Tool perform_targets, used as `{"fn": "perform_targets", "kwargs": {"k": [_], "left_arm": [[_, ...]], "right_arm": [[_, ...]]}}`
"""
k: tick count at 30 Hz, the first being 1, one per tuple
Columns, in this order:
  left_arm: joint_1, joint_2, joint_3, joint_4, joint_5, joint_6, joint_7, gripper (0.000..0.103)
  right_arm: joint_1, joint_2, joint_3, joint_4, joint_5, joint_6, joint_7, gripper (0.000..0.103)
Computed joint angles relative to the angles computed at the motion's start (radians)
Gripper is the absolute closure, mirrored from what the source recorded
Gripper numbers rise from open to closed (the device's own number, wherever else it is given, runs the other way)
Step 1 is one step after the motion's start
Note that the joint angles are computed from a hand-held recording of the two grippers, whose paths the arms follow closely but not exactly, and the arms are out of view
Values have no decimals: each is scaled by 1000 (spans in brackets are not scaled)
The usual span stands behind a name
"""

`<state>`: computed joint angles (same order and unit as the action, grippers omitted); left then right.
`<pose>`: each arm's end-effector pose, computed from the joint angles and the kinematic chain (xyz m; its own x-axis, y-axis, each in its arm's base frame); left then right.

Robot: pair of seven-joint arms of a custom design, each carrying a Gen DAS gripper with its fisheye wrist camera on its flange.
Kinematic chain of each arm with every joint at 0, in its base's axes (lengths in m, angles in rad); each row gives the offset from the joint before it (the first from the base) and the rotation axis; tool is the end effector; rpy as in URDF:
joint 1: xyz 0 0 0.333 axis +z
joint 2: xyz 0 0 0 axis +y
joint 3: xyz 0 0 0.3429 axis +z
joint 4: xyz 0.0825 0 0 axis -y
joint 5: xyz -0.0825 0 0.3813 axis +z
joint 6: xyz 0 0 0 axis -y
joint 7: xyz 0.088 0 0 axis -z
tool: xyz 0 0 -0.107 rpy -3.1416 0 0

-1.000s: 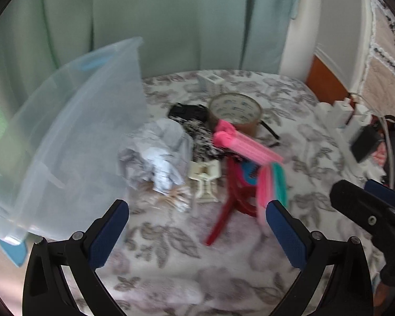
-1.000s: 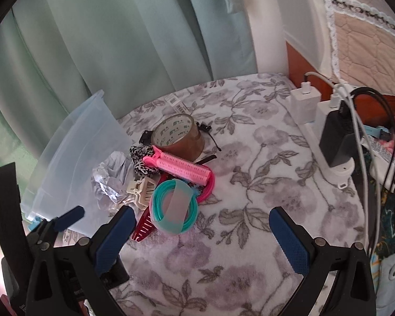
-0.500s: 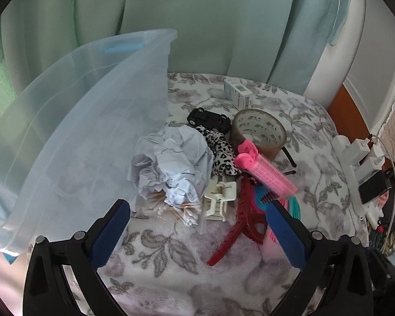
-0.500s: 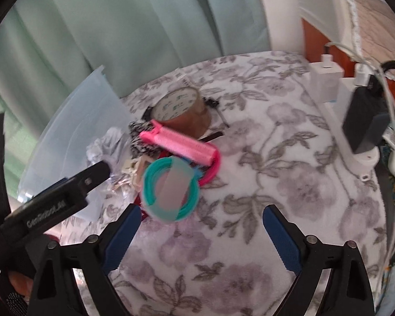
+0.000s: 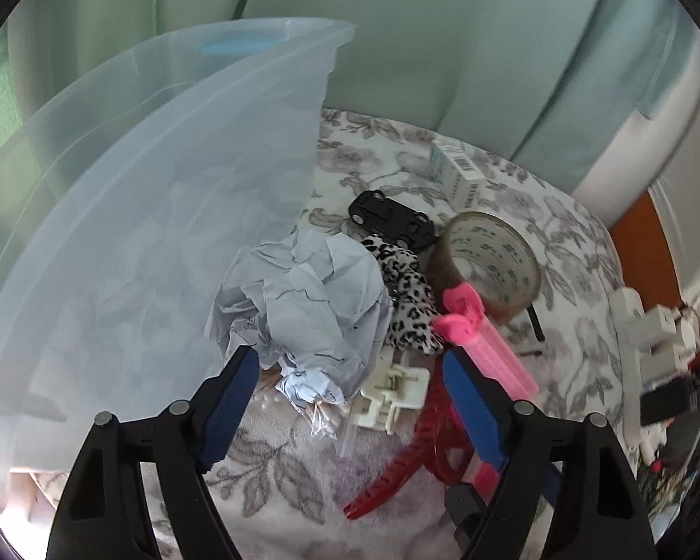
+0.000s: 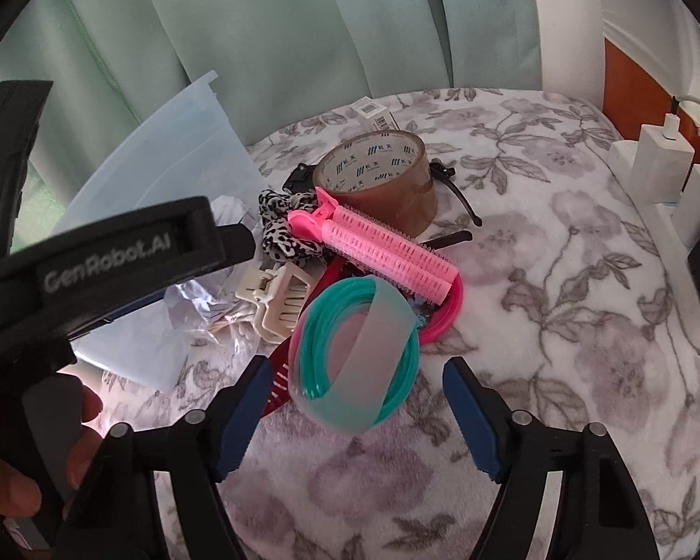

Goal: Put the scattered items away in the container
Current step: 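Grasp the crumpled white paper with the left tool while the right tool grasps the hair-tie cup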

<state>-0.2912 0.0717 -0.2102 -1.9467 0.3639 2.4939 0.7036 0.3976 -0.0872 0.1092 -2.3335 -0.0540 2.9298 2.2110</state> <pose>0.5382 -0.2936 0.5242 0.0985 -0.9880 0.1187 -0.8517 -0.1454 -0.5035 0.4675 0.2648 0.4800 0.0242 -0.9420 -0.3347 -0.8274 0.1690 -0.5356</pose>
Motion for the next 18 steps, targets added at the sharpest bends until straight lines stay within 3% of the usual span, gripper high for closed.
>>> {"fn": "perform_targets", "kwargs": {"k": [4, 12, 14, 18], "left_arm": [[3, 26, 9, 16, -29, -13, -40, 39], [-20, 54, 22, 44, 51, -33, -101, 56], [-24, 55, 25, 46, 70, -34, -115, 58], [-31, 56, 25, 43, 101, -28, -126, 59]], "right_arm": [[-4, 20, -5, 11, 20, 4, 9, 30], [-6, 49, -3, 27, 72, 19, -16, 35], [-6, 54, -2, 30, 90, 20, -26, 42], [-6, 47, -2, 22, 123, 23, -32, 43]]}}
